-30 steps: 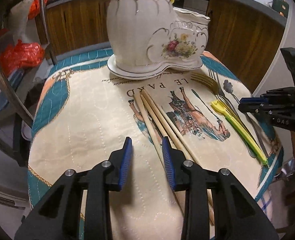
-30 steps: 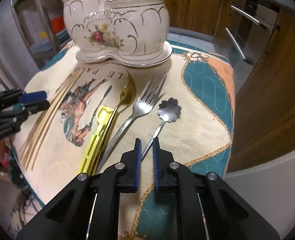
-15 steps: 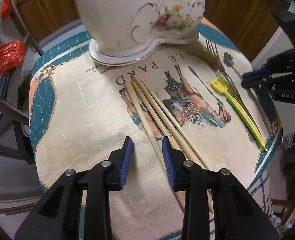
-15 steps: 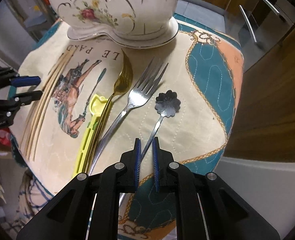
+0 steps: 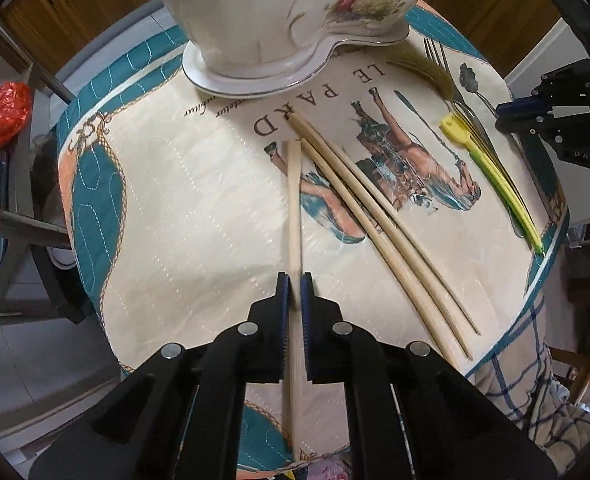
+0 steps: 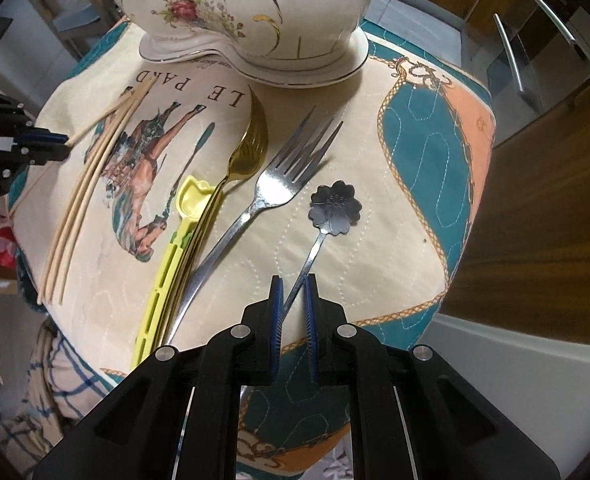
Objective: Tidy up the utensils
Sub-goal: 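Grasp the silver flower-head spoon with the right tool while the left tool grasps another chopstick, then lift both items into the ceramic pot and open both tools to drop them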
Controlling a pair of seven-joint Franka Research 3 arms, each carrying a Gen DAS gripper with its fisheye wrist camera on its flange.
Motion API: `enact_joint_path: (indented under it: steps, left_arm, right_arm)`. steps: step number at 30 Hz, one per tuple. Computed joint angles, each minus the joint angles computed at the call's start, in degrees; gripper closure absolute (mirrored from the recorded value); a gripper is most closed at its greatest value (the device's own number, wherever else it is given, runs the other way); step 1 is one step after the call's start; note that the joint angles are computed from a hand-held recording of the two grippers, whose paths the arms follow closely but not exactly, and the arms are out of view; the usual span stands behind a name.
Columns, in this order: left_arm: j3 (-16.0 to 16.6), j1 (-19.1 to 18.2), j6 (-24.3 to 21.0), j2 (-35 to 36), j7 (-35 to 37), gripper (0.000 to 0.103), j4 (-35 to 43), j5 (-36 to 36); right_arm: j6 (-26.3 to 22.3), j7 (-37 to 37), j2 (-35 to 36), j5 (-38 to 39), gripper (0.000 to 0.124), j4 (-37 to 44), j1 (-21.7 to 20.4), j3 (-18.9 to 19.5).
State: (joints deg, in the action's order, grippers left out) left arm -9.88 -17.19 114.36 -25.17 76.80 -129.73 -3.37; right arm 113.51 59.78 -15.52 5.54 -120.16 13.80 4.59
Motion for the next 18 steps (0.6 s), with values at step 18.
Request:
enact_joint_path:
  steps: [18]
  left_arm:
    - [1.28,0.51,3.69,-1.53,1.76,0.098,-1.96,-4.6]
  right_arm:
    - [1.38,1.44,-3.36,3.69,0.12,-2.6,-0.04,-1.25]
